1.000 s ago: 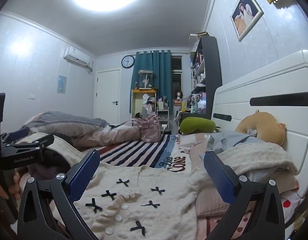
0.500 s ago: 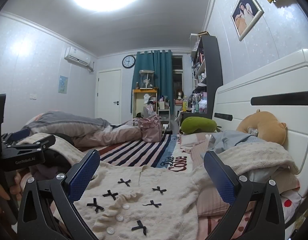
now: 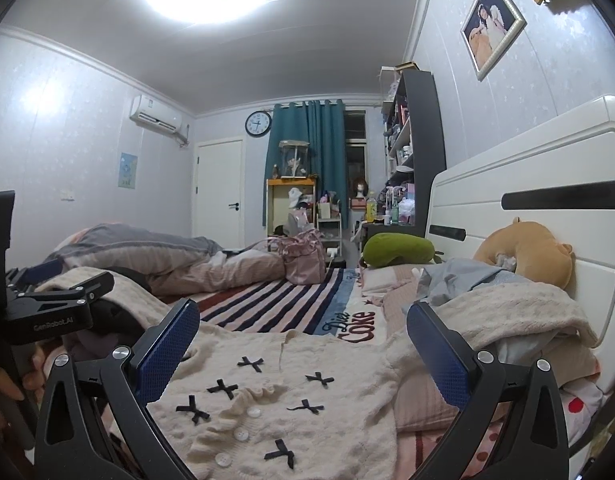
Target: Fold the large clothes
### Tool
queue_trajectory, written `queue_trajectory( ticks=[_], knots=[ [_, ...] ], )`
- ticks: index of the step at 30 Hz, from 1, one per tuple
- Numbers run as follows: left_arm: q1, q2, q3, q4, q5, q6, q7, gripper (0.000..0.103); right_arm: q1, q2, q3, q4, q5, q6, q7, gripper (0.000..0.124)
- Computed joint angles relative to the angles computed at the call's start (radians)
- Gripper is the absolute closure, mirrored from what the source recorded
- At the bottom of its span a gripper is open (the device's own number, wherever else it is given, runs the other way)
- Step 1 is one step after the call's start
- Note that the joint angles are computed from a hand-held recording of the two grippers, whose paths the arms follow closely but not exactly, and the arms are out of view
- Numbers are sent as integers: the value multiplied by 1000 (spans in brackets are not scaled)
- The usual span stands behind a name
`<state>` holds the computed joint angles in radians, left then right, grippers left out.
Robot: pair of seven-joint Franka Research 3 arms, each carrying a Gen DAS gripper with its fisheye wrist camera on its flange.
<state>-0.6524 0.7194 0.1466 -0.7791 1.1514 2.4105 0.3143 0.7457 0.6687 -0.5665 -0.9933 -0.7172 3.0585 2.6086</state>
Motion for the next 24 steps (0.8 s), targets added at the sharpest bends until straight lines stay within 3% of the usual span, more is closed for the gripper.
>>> queue_trajectory(
  ticks=[10,24],
  knots=[
    [2,5,1,9,-13,-11,13,1,-13,30,27,19,58,6,-40,21],
    [4,3,-1,5,-11,-7,12,1,3,45,-2,22,140,14,-95,21]
  ],
)
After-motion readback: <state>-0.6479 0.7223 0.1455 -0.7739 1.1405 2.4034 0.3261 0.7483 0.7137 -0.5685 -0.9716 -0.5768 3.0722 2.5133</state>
